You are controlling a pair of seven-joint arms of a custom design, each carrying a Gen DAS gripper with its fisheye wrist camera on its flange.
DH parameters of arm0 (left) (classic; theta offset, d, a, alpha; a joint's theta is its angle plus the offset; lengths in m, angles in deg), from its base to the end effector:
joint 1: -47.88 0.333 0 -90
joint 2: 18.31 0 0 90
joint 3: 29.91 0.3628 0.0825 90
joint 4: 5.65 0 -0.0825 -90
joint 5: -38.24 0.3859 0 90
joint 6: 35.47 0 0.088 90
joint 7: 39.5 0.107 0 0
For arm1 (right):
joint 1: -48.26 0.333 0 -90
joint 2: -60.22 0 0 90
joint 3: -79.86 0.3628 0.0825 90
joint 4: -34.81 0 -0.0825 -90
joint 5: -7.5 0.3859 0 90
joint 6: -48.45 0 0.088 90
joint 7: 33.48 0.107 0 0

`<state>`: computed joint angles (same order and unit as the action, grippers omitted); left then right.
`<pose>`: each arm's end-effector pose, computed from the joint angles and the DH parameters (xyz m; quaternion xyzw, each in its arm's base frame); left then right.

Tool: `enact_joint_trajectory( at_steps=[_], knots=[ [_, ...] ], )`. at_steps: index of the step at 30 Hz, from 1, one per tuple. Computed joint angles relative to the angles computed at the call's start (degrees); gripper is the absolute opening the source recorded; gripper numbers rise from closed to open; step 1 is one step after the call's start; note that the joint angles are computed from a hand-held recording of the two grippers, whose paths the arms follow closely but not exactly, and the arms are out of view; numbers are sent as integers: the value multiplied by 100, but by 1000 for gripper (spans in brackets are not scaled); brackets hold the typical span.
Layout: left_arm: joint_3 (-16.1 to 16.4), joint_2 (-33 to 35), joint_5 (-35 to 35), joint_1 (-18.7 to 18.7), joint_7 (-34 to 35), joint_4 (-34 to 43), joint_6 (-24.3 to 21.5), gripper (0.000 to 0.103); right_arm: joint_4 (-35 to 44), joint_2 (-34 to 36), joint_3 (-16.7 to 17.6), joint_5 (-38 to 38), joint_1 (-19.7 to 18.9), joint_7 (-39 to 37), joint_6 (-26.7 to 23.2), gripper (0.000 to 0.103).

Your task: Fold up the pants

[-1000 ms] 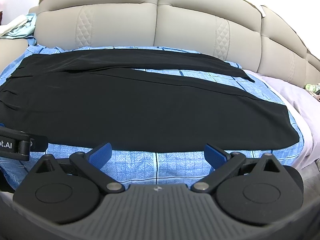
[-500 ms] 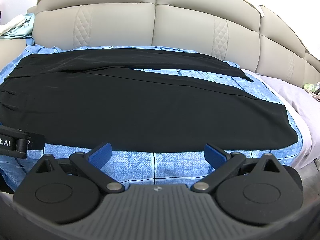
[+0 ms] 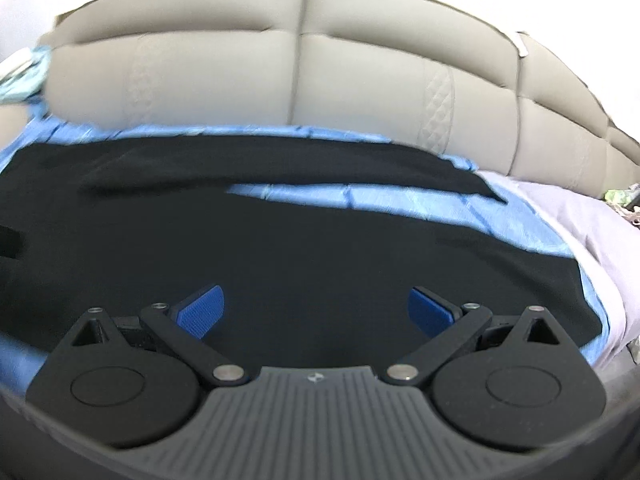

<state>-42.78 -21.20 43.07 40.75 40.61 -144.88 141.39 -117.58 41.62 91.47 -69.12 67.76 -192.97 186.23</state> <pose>0.4920 -0.1877 0.4522 -0.5708 0.7447 -0.2877 0.1919 0.3436 0.1997 0.3966 -0.5117 0.7282 -0.4069 0.2059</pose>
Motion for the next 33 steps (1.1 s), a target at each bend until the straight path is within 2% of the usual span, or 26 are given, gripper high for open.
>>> enact_joint_trajectory(
  at_steps=[5,9,11,12,14,15,20,22,23,26,28,31,33],
  knots=[
    [411,1074,-431,90,-251,1627,-646,103,691,576,-595,-811,-626,461,414,103],
    [898,2028,-666,-67,-912,2959,-990,103,1467,1258,-1254,-1459,-1226,1033,1691,103],
    [1473,2550,-352,-454,-1722,3666,-1210,103,1957,1746,-1479,-1346,-1509,921,2223,103],
    [1751,2780,-164,-619,-2117,3942,-1260,103,2217,2018,-1529,-939,-1606,524,2268,103],
    [2173,3284,106,-856,-2841,4509,-1345,103,2702,2513,-1587,-202,-1717,-244,2171,103],
    [2227,3558,132,-847,-3041,4875,-1526,103,2916,2733,-1623,33,-1736,-492,2124,103],
    [1970,4738,-87,-422,-3559,6594,-2549,103,4321,4023,-1699,1778,-1830,-2232,1780,103],
    [2306,5075,274,-600,-4049,7079,-2817,103,4944,4496,-1672,2309,-1824,-2853,1437,103],
    [2337,5215,417,-597,-4110,7307,-2939,103,5290,4742,-1660,2534,-1809,-3163,1234,103],
    [2154,5595,595,-423,-4042,7949,-3420,103,6328,5430,-1673,3107,-1706,-4012,444,103],
    [2304,5782,911,-504,-4244,8179,-3546,103,6968,5851,-1763,3380,-1615,-4397,-22,103],
    [2324,6262,1156,-486,-4372,8978,-4163,103,7643,6344,-2013,3574,-1428,-4673,-425,103],
    [2341,6282,1336,-469,-4725,8914,-4005,103,7877,6551,-2126,3760,-1373,-4781,-472,103]
  ],
)
